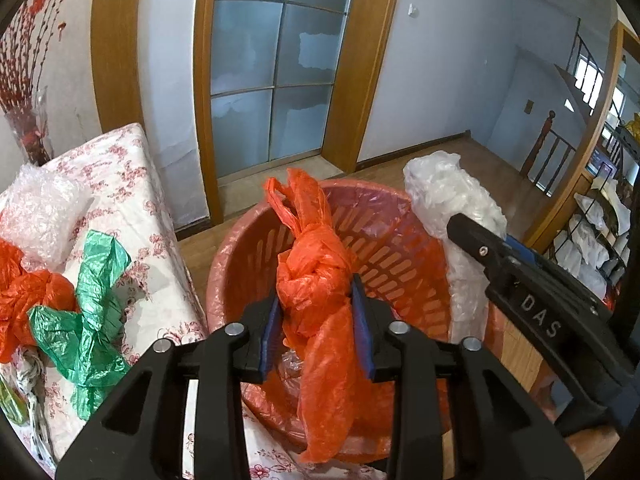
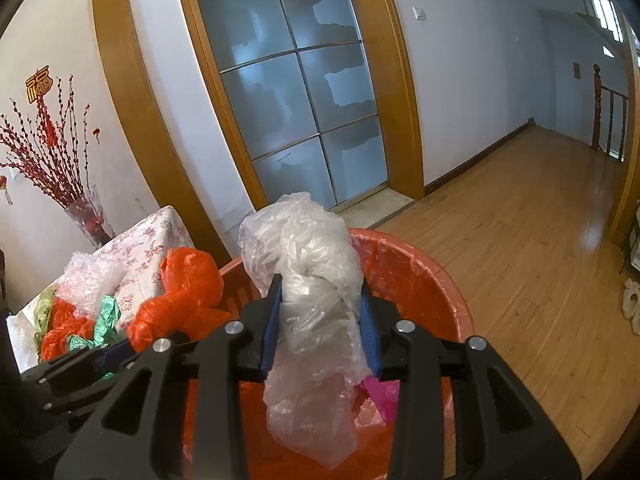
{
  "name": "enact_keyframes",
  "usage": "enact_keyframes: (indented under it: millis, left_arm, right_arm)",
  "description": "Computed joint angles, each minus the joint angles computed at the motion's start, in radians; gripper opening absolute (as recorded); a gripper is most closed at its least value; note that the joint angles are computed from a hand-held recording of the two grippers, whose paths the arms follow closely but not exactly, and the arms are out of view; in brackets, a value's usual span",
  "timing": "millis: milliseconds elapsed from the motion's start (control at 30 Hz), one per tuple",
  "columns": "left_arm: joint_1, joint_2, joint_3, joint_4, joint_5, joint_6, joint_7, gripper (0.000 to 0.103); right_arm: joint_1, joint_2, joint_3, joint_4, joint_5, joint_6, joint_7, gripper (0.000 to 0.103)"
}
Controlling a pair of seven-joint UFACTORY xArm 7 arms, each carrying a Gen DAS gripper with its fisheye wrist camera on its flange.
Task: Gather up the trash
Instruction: 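Open both tools to drop the bags into the wastebasket, then grasp the light-green bag with the left tool while the right tool grasps the green bag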
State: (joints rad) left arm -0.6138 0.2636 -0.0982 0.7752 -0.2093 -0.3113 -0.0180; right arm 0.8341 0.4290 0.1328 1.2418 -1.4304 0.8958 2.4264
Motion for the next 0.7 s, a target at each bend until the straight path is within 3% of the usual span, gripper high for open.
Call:
enact_keyframes:
  millis: [167,467,700]
  left_arm:
    - [-0.023,-0.003,0.025,-0.004,-0.021,0.015,0.002,0.049]
    - [-0.096,-0.062,0.100,-0.064,-0.170,-0.007,0.086,0.055]
    - [-0.026,-0.137,0.050,-0.137,-0.254,-0.044,0.156,0.056]
  right_arm:
    - [-0.006,-0.006,-0.001,-0.015,-0.011,-0.022,0.026,0.045]
    - [0.016,0.007,0.006,0.006,0.021,0.030,-0.013,0.063]
    - [0.033,0.008,0.008,0.016,0.033,0.039,-0.033,0.063]
